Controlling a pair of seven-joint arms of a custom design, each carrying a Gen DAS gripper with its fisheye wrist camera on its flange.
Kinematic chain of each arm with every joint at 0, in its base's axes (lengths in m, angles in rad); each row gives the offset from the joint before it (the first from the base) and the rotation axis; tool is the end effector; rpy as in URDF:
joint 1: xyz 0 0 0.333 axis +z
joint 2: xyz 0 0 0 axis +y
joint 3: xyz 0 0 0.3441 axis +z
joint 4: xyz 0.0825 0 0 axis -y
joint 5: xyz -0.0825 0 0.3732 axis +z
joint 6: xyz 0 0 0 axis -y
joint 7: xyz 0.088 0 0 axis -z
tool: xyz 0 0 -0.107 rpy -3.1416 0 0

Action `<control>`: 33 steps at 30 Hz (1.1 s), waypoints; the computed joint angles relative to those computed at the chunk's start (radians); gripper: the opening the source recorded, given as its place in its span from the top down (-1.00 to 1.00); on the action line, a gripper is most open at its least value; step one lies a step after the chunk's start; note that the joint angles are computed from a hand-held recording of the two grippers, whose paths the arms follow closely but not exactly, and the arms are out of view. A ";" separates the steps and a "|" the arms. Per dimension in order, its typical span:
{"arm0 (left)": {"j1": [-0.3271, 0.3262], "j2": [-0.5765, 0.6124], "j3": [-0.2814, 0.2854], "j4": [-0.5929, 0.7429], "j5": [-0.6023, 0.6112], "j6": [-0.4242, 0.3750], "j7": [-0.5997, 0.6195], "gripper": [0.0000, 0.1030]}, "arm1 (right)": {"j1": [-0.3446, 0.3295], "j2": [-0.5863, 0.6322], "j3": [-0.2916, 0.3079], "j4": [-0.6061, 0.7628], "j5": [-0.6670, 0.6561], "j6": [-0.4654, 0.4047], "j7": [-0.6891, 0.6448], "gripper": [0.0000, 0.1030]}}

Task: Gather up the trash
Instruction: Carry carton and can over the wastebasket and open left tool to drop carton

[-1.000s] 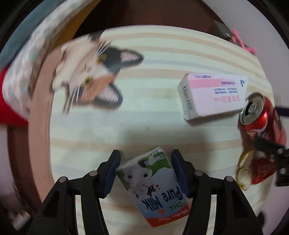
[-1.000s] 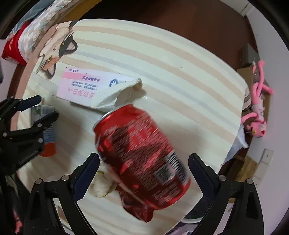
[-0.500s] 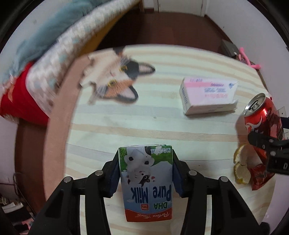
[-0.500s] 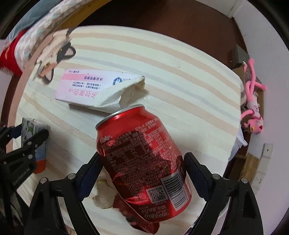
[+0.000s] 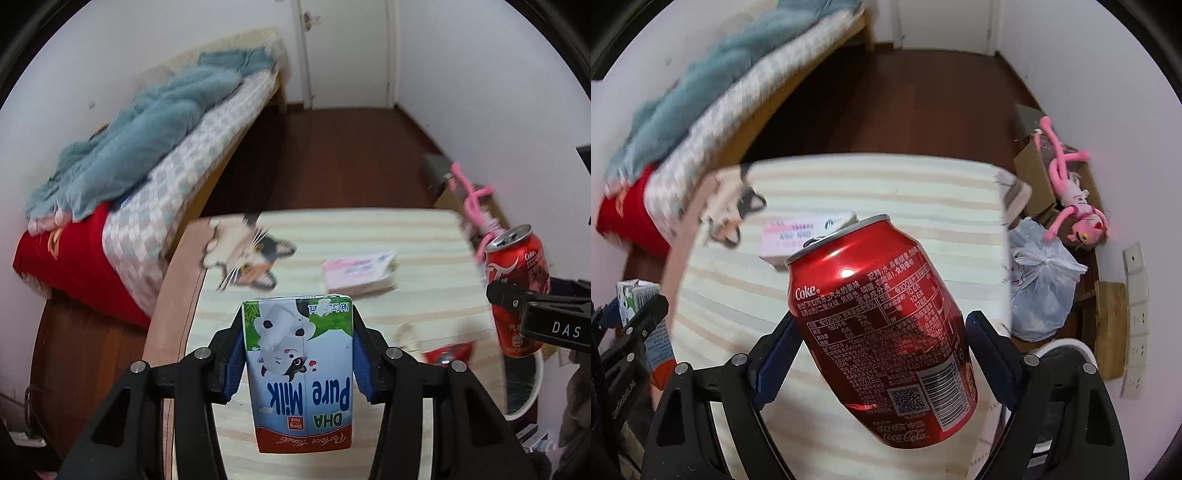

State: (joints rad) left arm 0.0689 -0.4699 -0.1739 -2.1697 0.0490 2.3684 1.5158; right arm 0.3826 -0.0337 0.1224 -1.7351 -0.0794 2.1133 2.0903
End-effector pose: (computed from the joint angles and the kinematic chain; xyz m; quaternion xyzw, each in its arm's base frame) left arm 0.4320 -0.0641 0.6779 -0.6397 0.6943 -0.2064 0.2571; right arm 0.5046 0.2762 0.6501 -0.6962 0.6871 -0.0931 0.1860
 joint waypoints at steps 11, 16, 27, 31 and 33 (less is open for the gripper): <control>-0.157 -0.102 -0.066 0.029 -0.126 -0.023 0.055 0.12 | -0.059 -0.431 -0.035 -0.280 0.002 0.039 0.123 -0.73; -0.237 -0.065 -0.128 0.055 -0.155 -0.037 0.048 0.12 | -0.108 -0.633 -0.072 -0.409 -0.010 -0.034 0.146 -0.73; -0.409 0.259 -0.262 0.197 -0.068 -0.133 -0.013 0.13 | -0.267 -0.909 -0.234 -0.690 -0.038 -0.170 0.102 -0.72; -0.478 0.461 -0.250 0.328 -0.061 -0.271 -0.010 0.12 | -0.332 -0.917 -0.312 -0.807 -0.026 -0.162 0.063 -0.71; -0.512 0.580 -0.235 0.414 -0.048 -0.359 -0.004 0.12 | -0.363 -0.898 -0.354 -0.854 -0.010 -0.152 0.034 -0.71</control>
State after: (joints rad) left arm -0.4433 0.1104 -0.4089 -1.7554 0.0006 2.0097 1.5118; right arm 0.0197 -0.9312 -0.2320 -2.5888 -0.0895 1.9610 2.1243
